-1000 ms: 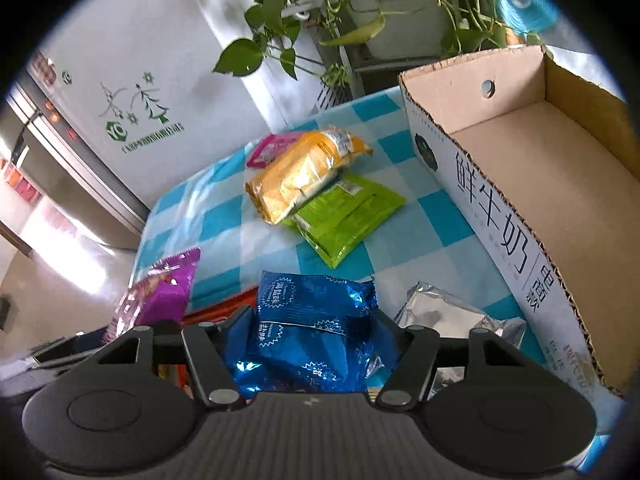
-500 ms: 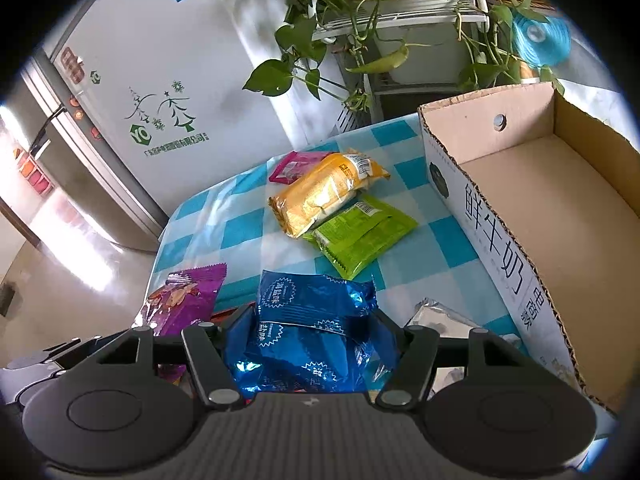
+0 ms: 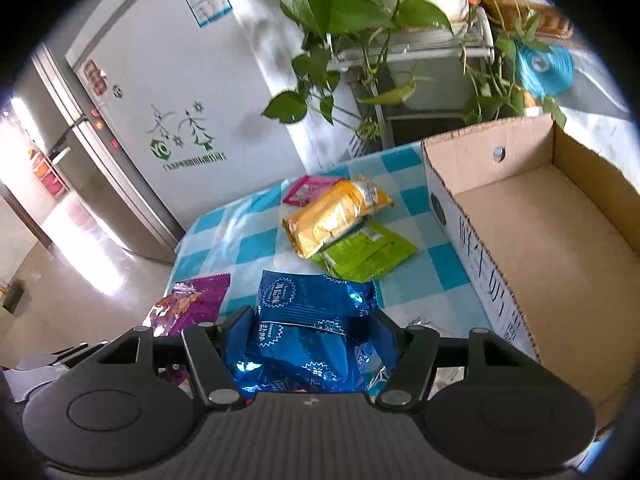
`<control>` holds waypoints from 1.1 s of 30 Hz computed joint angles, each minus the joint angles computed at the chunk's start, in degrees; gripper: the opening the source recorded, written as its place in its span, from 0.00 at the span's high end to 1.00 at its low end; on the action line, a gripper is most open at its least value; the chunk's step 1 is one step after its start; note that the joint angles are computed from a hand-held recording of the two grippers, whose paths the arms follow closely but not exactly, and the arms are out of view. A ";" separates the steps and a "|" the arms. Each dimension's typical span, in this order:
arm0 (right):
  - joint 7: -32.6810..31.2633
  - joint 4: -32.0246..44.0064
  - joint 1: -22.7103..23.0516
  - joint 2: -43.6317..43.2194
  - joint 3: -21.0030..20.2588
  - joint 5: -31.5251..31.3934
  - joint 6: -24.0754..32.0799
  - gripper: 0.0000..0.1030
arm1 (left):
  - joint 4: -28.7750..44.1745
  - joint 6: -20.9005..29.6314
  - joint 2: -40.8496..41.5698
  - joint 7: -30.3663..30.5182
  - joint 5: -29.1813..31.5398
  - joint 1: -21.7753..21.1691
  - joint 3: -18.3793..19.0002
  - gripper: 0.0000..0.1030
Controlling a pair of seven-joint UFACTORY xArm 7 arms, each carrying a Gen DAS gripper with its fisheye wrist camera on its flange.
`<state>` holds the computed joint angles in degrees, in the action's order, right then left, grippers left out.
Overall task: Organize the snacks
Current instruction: 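Grasp the blue foil bag with the right tool while the left tool holds the purple bag, then carry the purple bag and blue foil bag toward the cardboard box with both tools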
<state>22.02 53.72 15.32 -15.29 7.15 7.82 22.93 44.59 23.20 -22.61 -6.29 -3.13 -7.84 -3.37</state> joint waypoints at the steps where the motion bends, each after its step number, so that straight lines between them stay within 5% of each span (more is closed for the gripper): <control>1: -0.52 -0.09 0.06 -0.46 -0.19 -0.03 -0.04 0.33 | 0.06 0.07 -0.22 -0.15 0.08 0.02 -0.13 0.35; 13: -10.49 0.63 0.43 -4.53 -4.36 3.65 1.63 0.33 | 1.28 0.31 -1.60 -1.49 0.53 -1.26 -1.55 0.35; 33: -14.24 -1.98 -4.88 -8.69 -6.79 5.75 2.57 0.33 | 7.06 0.68 3.21 -4.67 2.18 -5.17 -5.24 0.35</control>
<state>7.78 51.74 10.44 -23.99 0.36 13.57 25.50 51.65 23.88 -19.40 -10.96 -0.94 -13.01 -8.61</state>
